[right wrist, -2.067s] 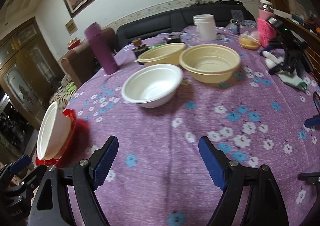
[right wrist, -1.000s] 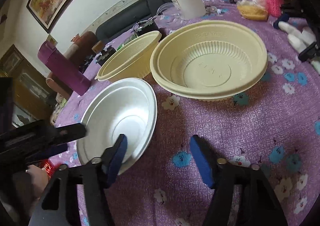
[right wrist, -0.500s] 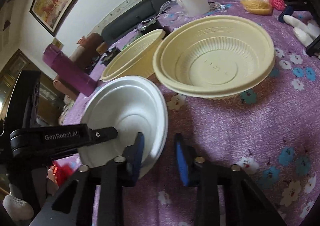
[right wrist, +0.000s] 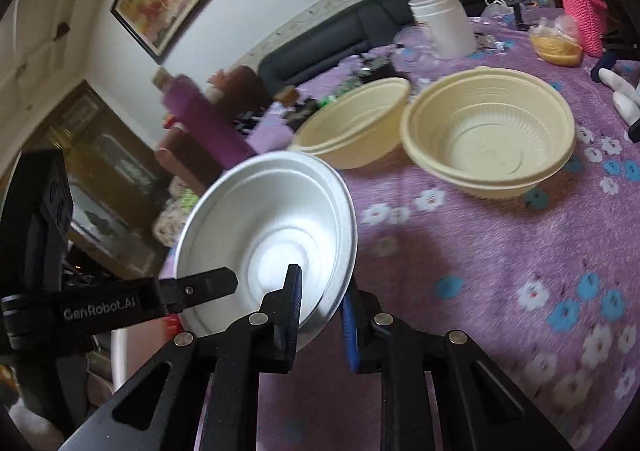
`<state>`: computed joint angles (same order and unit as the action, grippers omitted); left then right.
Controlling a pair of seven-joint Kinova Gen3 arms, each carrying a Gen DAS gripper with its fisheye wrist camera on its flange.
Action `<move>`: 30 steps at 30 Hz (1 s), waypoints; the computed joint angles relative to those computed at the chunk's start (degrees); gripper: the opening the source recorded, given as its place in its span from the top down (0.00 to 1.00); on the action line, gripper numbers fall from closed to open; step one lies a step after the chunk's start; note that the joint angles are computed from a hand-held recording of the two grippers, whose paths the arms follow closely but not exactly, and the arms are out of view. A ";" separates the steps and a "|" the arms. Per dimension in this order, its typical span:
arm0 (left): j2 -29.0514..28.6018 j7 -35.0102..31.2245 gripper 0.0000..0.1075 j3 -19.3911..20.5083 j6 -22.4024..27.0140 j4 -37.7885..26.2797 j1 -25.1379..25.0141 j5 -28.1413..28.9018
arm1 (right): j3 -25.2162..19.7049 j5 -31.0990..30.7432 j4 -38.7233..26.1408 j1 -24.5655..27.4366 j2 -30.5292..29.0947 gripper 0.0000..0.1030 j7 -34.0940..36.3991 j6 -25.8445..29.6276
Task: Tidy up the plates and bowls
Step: 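Carry the white bowl over the stack and lower it into the bowls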
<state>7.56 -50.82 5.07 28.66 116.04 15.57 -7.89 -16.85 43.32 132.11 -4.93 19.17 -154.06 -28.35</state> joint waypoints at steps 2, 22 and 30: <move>-3.48 0.90 0.80 -0.04 -0.37 2.57 0.37 -1.23 | -0.59 -0.10 1.47 -0.38 -1.74 0.80 -0.34 -1.35; -31.20 -20.85 0.74 -11.58 1.02 21.64 -11.79 11.58 | -6.50 -10.43 -8.77 -21.54 -5.09 0.80 5.97 18.83; -30.08 -29.94 0.74 -15.01 -1.46 25.17 -15.36 17.83 | 0.81 -20.45 -12.52 -32.55 -2.14 0.79 15.49 24.01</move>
<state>-22.52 -80.76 -9.94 27.21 141.22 0.21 9.95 -16.04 22.87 119.60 -37.48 17.03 -138.56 -4.34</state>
